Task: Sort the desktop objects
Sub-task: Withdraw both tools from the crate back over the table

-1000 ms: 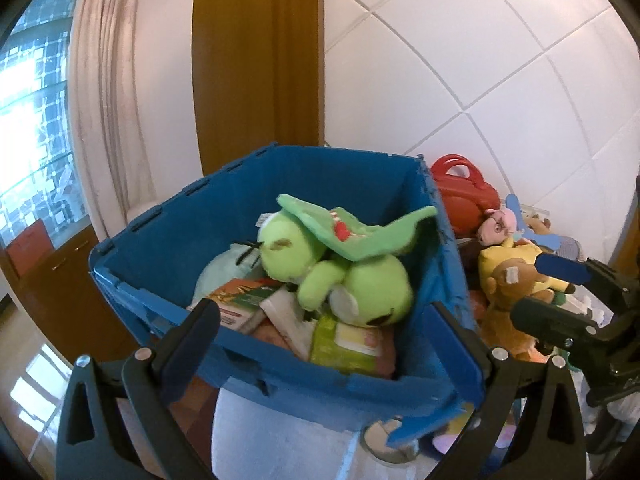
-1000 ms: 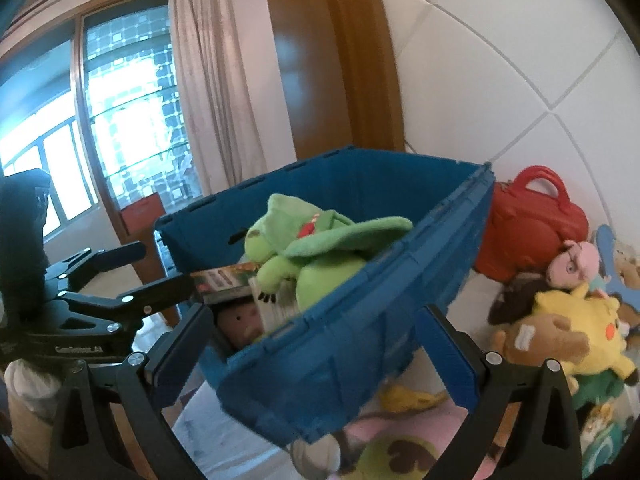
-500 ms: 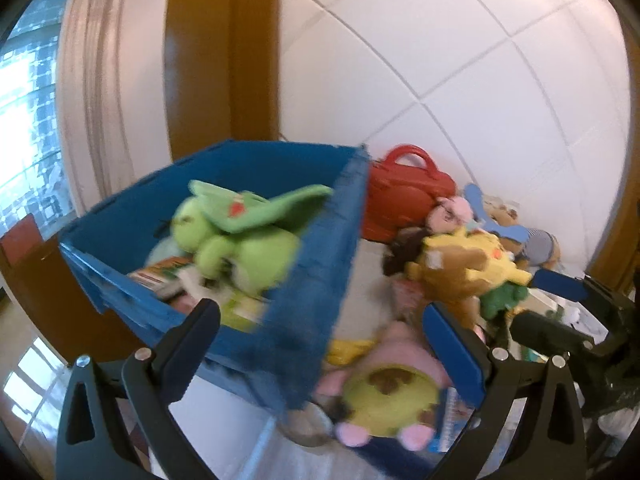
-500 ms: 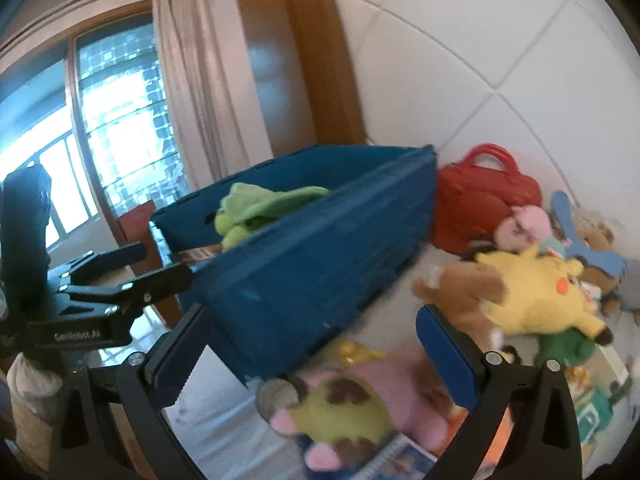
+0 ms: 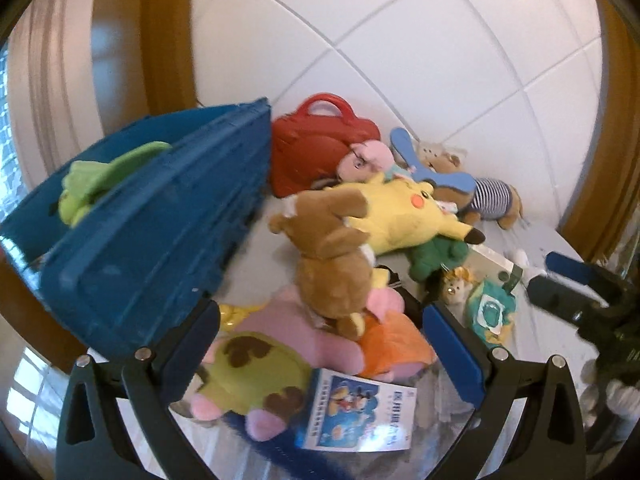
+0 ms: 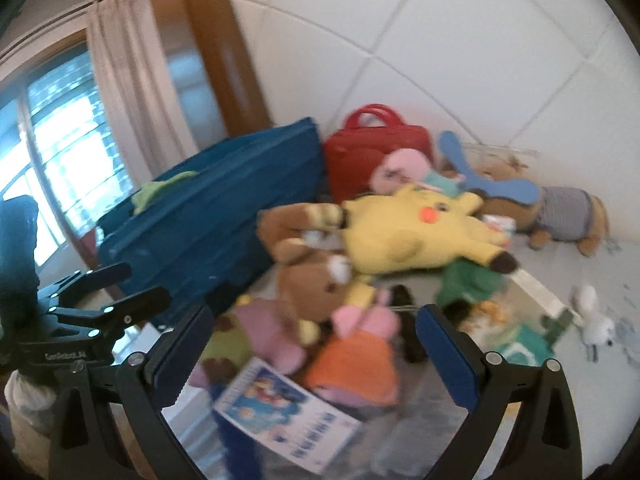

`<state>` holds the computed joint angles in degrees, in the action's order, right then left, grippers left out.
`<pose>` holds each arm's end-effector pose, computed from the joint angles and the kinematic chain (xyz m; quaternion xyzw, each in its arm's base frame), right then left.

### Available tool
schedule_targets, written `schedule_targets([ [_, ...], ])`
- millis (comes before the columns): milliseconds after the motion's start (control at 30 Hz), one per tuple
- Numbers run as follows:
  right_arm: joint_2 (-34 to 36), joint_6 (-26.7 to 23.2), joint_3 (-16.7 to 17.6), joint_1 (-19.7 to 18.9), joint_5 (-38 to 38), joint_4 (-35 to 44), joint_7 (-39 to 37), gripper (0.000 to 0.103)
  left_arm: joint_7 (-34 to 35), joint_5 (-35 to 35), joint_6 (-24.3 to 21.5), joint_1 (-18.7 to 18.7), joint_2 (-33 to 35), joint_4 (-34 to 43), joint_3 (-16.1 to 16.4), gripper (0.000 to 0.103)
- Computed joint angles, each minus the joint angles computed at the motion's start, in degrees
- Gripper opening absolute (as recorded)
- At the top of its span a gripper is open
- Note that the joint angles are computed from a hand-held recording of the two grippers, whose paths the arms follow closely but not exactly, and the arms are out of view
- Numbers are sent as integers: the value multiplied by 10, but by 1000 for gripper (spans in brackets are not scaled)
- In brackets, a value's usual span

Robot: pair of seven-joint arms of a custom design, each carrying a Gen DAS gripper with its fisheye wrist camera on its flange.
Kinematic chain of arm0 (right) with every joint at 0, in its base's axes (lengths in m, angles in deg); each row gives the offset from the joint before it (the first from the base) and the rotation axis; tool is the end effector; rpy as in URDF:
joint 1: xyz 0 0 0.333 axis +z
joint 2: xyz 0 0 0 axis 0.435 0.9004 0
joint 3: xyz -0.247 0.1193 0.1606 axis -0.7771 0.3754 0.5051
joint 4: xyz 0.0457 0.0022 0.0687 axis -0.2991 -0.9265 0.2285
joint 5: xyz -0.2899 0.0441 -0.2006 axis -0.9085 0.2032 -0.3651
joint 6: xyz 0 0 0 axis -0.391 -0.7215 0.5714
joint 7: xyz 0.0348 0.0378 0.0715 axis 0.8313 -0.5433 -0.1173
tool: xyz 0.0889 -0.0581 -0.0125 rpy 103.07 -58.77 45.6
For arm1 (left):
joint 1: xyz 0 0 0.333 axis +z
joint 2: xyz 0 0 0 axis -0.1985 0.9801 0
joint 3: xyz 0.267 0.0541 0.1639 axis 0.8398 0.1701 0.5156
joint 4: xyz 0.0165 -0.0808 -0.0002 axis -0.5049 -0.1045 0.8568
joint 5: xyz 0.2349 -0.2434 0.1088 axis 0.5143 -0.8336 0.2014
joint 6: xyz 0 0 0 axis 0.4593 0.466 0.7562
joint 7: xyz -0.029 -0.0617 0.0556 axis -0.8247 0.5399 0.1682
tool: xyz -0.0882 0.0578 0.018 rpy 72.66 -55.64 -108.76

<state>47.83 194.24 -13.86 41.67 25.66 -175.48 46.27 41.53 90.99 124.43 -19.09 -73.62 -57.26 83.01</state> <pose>0.4884 0.1180 0.6003 -0.7073 0.5197 -0.1501 0.4551 0.4695 -0.1440 0.6136 -0.6369 0.6436 -0.3072 0.2928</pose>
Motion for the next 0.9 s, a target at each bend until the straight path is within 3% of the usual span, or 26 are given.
schedule_targets([
  [267, 35, -2, -8, -37, -50, 32, 51, 103, 33, -18, -10, -1, 89, 86, -7, 103],
  [467, 107, -23, 0, -34, -53, 85, 70, 103, 73, -34, -33, 22, 129, 117, -2, 103],
  [767, 203, -49, 24, -11, -105, 148, 119, 103, 117, -77, -23, 65, 158, 119, 8, 103],
  [900, 231, -9, 36, 11, -127, 174, 120, 103, 115, -73, -20, 81, 161, 115, 13, 103],
])
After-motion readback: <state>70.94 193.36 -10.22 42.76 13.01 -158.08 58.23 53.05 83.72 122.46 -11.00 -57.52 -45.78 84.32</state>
